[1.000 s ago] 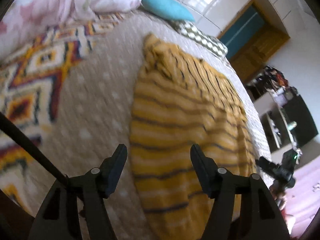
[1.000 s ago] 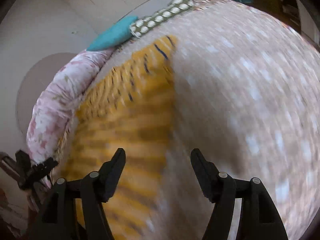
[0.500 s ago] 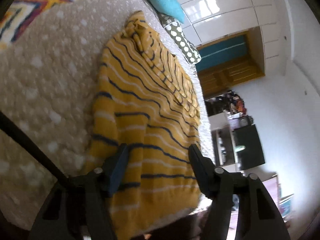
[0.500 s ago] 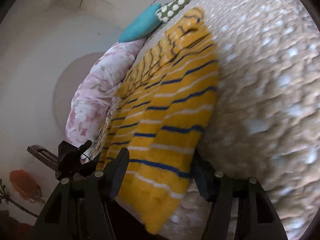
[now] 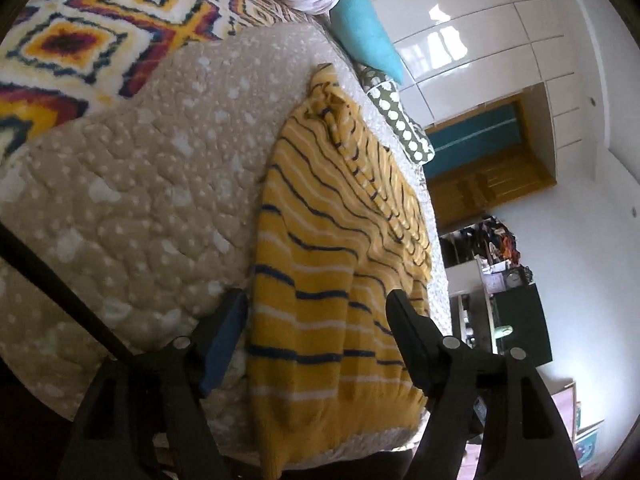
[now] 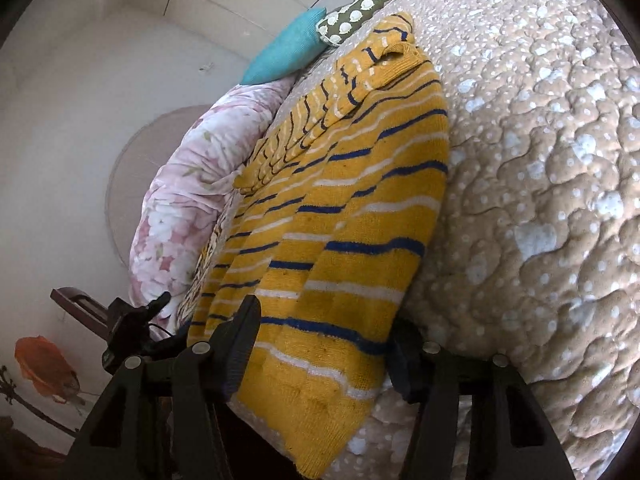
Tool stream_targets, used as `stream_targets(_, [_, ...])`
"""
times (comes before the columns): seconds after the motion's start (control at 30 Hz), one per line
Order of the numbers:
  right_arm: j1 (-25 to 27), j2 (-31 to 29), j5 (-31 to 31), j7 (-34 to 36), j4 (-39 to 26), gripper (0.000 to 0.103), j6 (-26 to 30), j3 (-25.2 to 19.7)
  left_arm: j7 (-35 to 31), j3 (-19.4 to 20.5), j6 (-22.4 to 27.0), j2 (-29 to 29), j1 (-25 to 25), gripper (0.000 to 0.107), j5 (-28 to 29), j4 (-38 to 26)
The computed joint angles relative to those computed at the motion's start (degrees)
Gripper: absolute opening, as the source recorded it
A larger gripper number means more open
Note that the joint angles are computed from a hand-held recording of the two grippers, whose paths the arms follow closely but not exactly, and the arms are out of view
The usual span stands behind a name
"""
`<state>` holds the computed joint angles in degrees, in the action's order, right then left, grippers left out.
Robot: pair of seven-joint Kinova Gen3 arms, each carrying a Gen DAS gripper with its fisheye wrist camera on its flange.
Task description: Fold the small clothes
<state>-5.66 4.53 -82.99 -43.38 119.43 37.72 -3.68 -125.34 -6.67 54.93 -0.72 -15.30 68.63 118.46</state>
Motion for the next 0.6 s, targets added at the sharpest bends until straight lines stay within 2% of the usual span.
stream_targets(0.13, [0.0, 0.0, 0.0, -0.1, 0.0, 0.061, 0.0, 0.0, -1.6, 0.1, 0.8, 0.9, 0.1, 0.085, 1.9, -0.4])
stream_targets(0.3, [-0.3, -0.3, -0.9, 1.2, 0.3, 0.061, -0.8, -0.1, -5.2, 0.3, 4.9, 2.7, -0.8, 0.085, 3.7, -0.8])
stream_targets(0.4, [-0.4, -0.4, -1.6, 2.0, 0.8, 0.061, -1.3, -0.1, -8.6, 0.8, 10.1, 5.0, -1.5, 0.068, 6.7, 0.5])
stream_targets(0.43, [-0.4, -0.4, -1.6, 2.0, 0.8, 0.061, -1.2, 0.0, -9.2, 1.1, 10.9, 5.5, -1.6, 0.061, 7.1, 0.9])
stream_targets(0.5, [-0.4, -0.4, -1.4, 2.0, 0.7, 0.061, -1.0, 0.0, -10.2, 1.7, 11.2, 5.8, -1.3, 0.054, 7.6, 2.3])
stream_targets(0.6, [-0.6, -0.4, -1.6, 1.9, 0.7, 0.061, -1.2, 0.0, -11.2, 2.0, 10.9, 4.9, -0.9, 0.054, 8.2, 4.1])
